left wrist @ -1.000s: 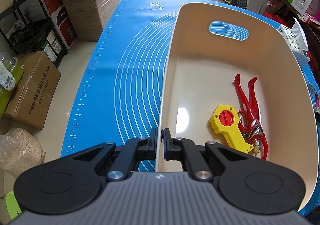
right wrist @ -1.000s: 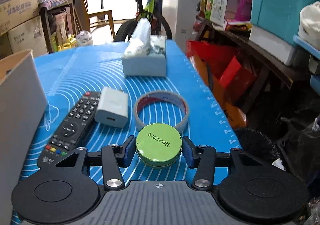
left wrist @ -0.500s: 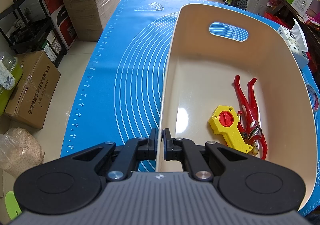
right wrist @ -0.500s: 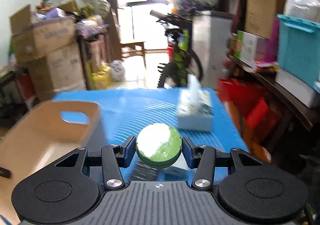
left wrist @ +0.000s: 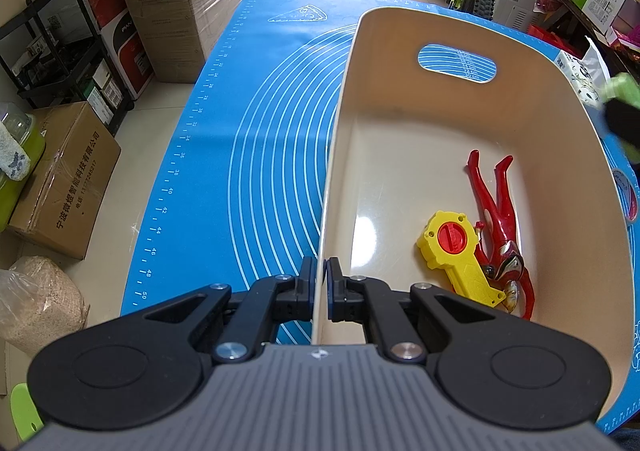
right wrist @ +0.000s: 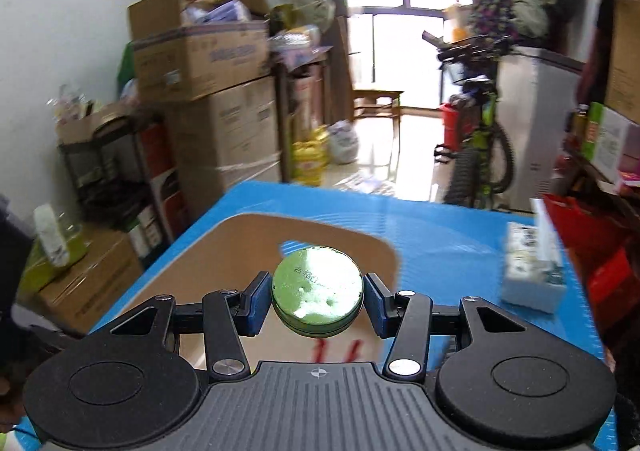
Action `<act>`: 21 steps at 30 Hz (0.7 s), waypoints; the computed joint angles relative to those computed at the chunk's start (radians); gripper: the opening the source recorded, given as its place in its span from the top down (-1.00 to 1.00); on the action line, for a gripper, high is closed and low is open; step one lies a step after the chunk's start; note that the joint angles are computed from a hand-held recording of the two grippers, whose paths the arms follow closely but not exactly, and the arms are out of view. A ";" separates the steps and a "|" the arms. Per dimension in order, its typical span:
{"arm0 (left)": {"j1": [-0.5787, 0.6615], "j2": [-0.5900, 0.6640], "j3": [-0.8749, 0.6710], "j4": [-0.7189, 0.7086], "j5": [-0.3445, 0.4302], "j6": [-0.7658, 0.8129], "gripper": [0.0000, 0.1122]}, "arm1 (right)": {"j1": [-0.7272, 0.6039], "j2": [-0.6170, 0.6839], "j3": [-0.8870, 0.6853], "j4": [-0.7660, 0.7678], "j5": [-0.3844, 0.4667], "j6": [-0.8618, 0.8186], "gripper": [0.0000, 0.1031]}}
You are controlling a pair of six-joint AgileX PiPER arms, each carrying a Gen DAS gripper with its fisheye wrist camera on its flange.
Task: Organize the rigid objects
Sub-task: 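Carry the green tin into the basket and open the right gripper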
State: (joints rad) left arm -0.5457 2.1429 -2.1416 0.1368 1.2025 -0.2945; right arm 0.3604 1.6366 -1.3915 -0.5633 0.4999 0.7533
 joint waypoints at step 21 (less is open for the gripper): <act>-0.003 0.004 -0.007 0.006 0.004 0.000 0.86 | 0.095 0.285 -0.332 0.365 0.350 -0.397 -0.06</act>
